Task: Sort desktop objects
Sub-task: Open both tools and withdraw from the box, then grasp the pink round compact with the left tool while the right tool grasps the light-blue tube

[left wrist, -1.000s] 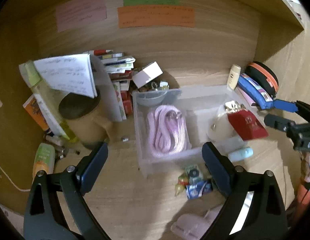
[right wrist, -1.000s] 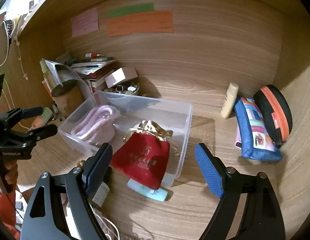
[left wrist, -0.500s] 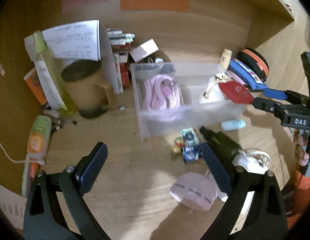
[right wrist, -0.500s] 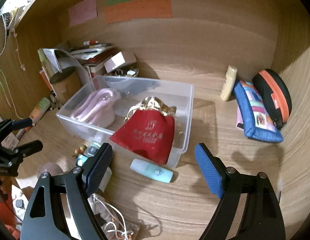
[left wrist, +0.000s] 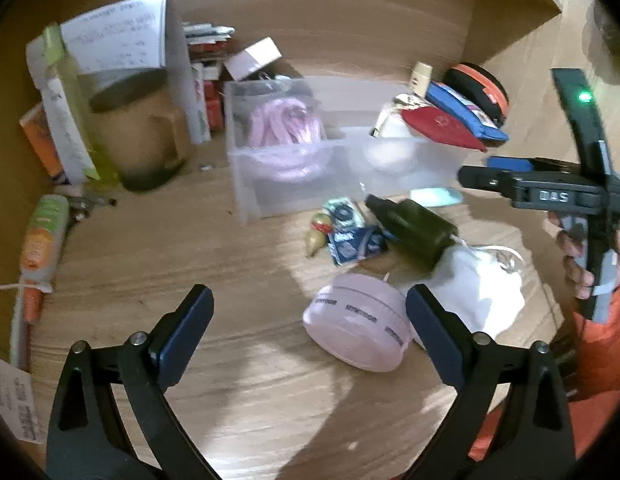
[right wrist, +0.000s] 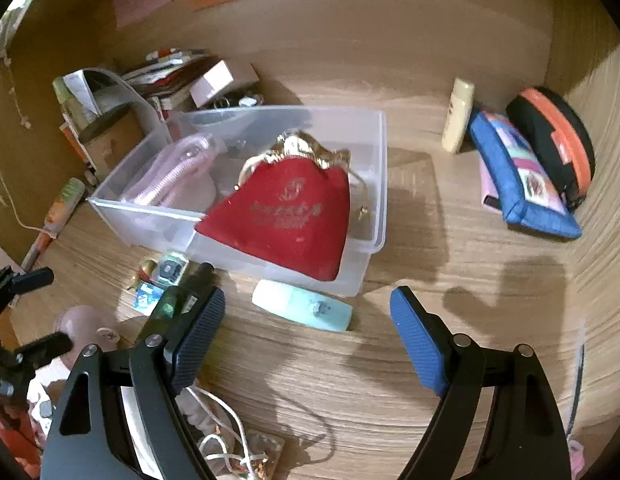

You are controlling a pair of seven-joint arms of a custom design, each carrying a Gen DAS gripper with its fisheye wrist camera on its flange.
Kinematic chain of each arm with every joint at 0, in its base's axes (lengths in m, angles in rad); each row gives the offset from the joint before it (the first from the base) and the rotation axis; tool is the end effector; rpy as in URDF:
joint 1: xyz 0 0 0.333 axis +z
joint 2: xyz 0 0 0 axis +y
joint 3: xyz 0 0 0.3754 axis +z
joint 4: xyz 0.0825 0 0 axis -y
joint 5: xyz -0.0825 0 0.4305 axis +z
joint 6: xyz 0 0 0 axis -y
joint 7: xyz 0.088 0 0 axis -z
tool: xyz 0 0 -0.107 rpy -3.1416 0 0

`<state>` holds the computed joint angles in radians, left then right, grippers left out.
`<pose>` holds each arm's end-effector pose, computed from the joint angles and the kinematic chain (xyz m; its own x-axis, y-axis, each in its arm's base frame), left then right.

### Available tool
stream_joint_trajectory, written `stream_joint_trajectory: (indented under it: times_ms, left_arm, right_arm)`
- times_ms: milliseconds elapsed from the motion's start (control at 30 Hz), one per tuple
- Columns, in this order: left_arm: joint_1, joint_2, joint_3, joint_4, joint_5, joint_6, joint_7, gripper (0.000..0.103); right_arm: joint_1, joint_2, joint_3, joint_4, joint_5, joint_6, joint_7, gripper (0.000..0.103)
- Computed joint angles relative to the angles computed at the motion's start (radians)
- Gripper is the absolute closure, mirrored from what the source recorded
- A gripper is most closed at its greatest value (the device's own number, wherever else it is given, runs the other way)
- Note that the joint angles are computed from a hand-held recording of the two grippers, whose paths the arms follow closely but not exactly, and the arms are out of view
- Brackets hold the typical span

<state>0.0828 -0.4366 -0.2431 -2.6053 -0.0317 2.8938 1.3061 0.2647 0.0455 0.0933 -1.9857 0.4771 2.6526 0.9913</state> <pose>0.4505 -0.0787 0.5063 0.0792 -0.9920 0.0979 -0.7488 -0.1240 -0.6511 0.6175 0.2165 0.5485 0.5727 -0.8161 -0.0778 -0.6568 -0.4000 -0.6393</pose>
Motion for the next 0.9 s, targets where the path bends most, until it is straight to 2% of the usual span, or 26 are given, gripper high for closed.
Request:
stream_joint_trajectory:
  times_ms: [267, 467, 633, 767, 833, 900]
  left_arm:
    - [-0.124, 0.032, 0.098, -0.005, -0.139, 0.018, 0.121, 0.002]
    - [-0.077, 0.065, 0.045, 0.003, -0.117, -0.002, 0.097, 0.002]
    - [-0.019, 0.061, -0.011, -0.013, -0.048, 0.029, 0.024, 0.002]
    - [-0.023, 0.056, -0.005, -0.03, -0.038, 0.053, 0.002, 0.003]
    - [-0.034, 0.053, 0.007, -0.039, -0.049, 0.066, 0.003, 0.006]
    - [-0.043, 0.051, 0.014, -0.043, -0.059, 0.069, 0.007, 0.021]
  right_arm:
    - [-0.008, 0.051, 0.003, 0.039, -0.061, -0.035, 0.097, 0.02]
    - [-0.008, 0.078, 0.012, 0.05, -0.151, -0.031, 0.173, 0.02]
    - [-0.002, 0.089, 0.019, 0.05, -0.225, -0.017, 0.228, 0.021]
    - [-0.006, 0.096, 0.032, 0.061, -0.207, -0.043, 0.226, 0.021]
    - [-0.006, 0.101, 0.033, 0.067, -0.204, -0.053, 0.237, 0.022]
    - [-0.003, 0.108, 0.03, 0.075, -0.215, -0.061, 0.264, 0.023]
